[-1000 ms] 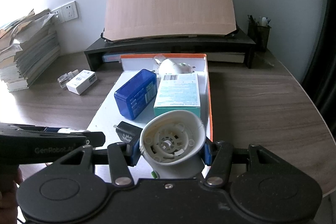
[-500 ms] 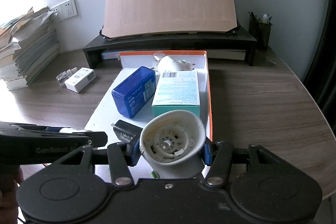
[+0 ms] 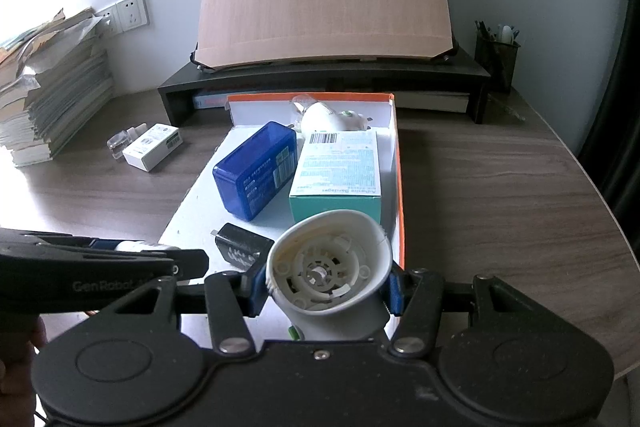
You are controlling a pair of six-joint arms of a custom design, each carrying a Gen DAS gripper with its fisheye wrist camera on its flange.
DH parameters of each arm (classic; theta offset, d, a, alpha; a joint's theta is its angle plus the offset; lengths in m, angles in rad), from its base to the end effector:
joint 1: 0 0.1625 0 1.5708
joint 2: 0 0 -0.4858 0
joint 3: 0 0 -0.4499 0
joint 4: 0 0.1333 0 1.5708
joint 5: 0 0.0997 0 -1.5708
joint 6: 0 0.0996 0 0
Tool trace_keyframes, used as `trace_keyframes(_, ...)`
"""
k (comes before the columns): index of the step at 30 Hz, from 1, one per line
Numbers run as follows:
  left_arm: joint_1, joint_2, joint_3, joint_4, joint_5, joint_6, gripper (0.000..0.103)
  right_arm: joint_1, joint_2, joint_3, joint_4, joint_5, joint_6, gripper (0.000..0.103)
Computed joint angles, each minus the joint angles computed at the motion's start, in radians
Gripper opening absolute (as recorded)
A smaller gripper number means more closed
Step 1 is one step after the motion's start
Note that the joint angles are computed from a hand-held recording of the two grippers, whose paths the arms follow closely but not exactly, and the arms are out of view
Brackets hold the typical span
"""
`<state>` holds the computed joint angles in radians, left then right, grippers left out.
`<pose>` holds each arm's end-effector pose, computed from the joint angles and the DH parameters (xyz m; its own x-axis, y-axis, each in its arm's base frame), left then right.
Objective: Organize rigid objects
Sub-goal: 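Hold the pill bottle and socket adapter above the white box with both grippers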
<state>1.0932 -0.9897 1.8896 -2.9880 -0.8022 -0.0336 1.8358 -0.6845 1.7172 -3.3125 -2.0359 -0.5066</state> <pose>-0.1274 -0.6867 0.2032 -0.8094 -0.0008 -0.5872 0.3725 0.7723 -0.5146 0.2795 -0.6915 0.0807 -0.7247 -0.3137 0.6136 -0.6295 0.6637 -0.4041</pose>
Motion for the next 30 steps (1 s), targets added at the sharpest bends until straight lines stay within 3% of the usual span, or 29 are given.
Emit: trace_keyframes(30,0.001,-0.005,0.007,0.001,-0.008,0.005,0.058,0.003,-0.006,0.008,-0.003,-0.01,0.004,0.065)
